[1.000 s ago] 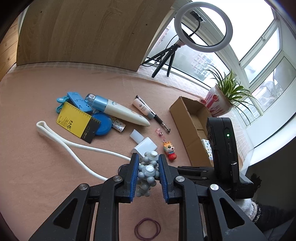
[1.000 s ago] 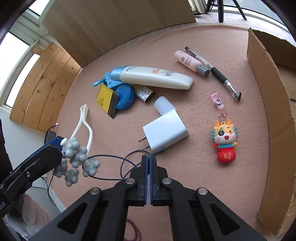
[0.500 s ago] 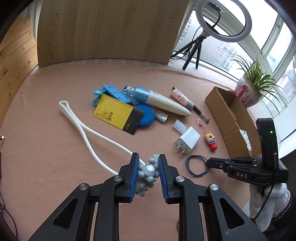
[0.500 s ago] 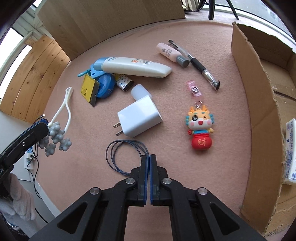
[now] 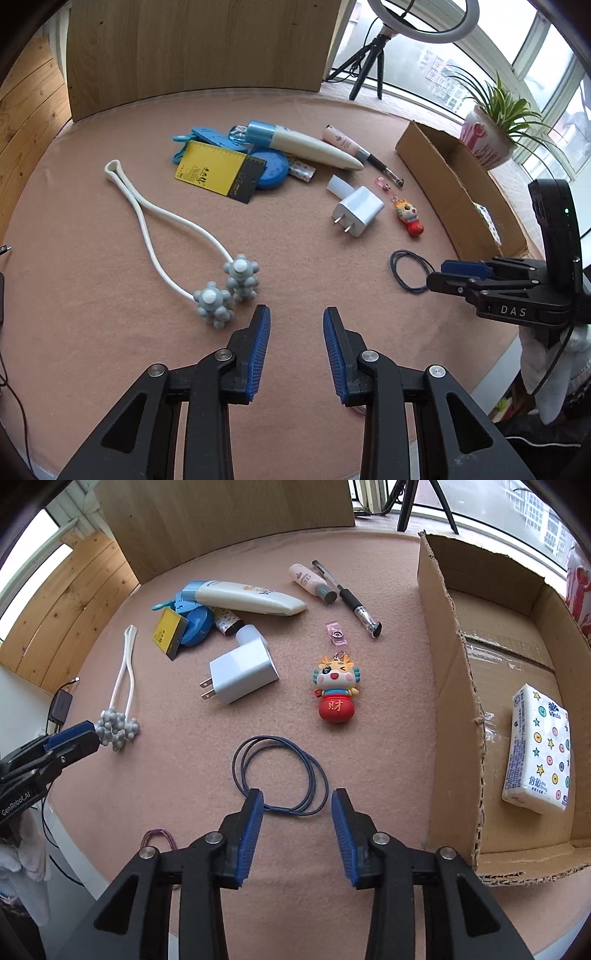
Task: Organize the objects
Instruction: 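Set the massager down and open the left gripper while the right holds the cable, then grasp the purple rubber band on the table with the left gripper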
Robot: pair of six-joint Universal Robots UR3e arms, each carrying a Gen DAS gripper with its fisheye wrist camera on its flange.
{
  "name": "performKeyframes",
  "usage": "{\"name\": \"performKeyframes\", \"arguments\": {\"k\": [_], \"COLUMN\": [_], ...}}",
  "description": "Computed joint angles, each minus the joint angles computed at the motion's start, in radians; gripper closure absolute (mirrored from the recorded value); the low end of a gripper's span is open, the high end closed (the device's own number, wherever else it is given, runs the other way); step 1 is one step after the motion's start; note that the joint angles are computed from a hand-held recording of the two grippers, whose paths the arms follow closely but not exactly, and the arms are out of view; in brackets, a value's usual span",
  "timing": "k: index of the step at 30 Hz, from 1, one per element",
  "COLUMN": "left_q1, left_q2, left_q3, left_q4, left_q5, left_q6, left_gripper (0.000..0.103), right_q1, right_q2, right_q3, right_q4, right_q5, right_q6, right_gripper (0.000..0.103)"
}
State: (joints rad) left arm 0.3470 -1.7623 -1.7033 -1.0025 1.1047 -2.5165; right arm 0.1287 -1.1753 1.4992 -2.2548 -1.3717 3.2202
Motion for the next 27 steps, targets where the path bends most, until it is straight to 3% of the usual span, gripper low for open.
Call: {"name": "performKeyframes", "arguments": {"k": [6, 19, 27], "left_q1": [-0.063, -0.142, -0.151], "left_q2": [0.078, 0.067, 0.061], "left_q3": [-0.129, -0.201, -0.215], "left_q4": [-0.017, 0.092, 0.156], "left_q5": [0.023, 0.108, 0.156], "left_q6": [0.053, -0.012, -0.041], "left_gripper": [0.071, 0.072, 0.094], "right_q1": [0.025, 0.095, 0.113], "right_q2": [-0.003, 0.119, 0.131], "right_q3": [-0.010, -0.160, -0.172], "right_q4": [0.007, 0.081, 0.076], "right_q5": [0.016, -0.056, -0.090], "right_q6": [-0.064, -0.139, -0.163], "right_gripper": [0.067, 0.067, 0.068]}}
